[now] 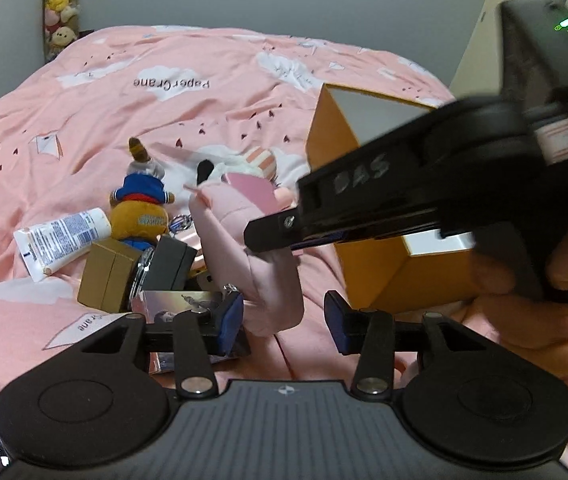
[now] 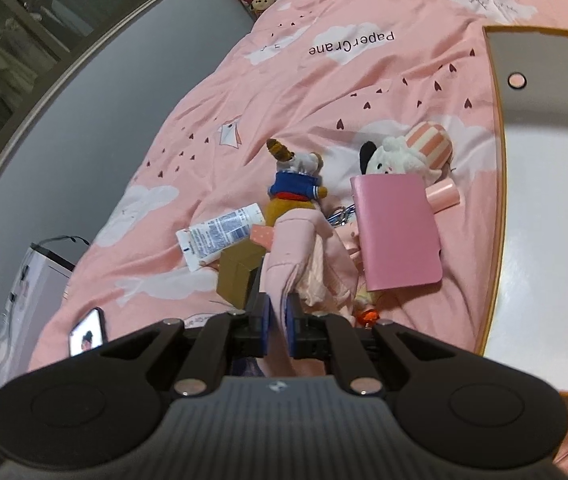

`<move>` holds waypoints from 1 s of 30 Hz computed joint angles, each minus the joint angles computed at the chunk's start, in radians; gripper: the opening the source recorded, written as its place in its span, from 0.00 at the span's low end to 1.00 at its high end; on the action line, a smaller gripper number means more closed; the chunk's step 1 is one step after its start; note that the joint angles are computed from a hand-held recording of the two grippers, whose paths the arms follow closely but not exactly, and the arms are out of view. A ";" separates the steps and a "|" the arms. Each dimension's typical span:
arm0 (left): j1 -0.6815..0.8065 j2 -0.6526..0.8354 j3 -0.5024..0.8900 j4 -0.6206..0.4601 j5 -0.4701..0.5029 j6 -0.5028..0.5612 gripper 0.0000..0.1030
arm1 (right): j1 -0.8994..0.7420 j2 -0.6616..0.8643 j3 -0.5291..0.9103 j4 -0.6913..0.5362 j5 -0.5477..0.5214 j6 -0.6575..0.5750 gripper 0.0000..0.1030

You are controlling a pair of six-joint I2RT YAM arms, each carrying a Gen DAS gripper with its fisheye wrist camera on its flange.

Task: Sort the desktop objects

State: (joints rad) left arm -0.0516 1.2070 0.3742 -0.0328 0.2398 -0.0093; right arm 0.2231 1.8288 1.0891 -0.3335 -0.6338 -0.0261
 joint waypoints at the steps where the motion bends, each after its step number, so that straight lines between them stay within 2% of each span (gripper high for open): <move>1: -0.015 0.018 0.003 0.011 -0.026 -0.009 0.51 | -0.005 -0.002 -0.001 -0.004 -0.013 0.009 0.08; 2: -0.032 0.032 0.001 0.025 -0.053 -0.013 0.50 | -0.010 -0.005 -0.001 -0.008 -0.025 0.014 0.08; 4: -0.054 0.044 -0.008 0.053 -0.085 -0.016 0.41 | -0.019 -0.011 -0.004 -0.012 -0.037 0.022 0.08; 9: -0.029 0.040 0.002 0.043 -0.049 -0.006 0.35 | -0.039 -0.005 0.009 -0.033 -0.051 0.003 0.10; 10: -0.021 0.030 0.005 0.038 -0.048 -0.004 0.33 | -0.045 -0.002 0.016 -0.039 -0.057 -0.004 0.15; 14: 0.052 0.001 0.034 0.005 -0.021 -0.006 0.24 | -0.070 -0.009 0.021 -0.013 -0.055 -0.027 0.22; 20: 0.156 0.013 0.090 -0.002 0.007 -0.037 0.21 | -0.034 0.017 0.056 0.023 0.123 -0.155 0.23; 23: 0.173 0.014 0.100 0.018 -0.022 -0.050 0.21 | 0.015 0.074 0.100 -0.010 0.240 -0.299 0.35; 25: 0.182 0.027 0.106 0.029 -0.052 -0.083 0.21 | 0.055 0.088 0.076 0.027 0.321 -0.388 0.37; 27: 0.217 0.058 0.118 0.030 -0.015 -0.087 0.21 | 0.086 0.103 0.055 0.067 0.378 -0.447 0.38; 30: 0.267 0.096 0.125 0.043 0.039 -0.105 0.21 | 0.142 0.115 -0.005 0.176 0.473 -0.508 0.48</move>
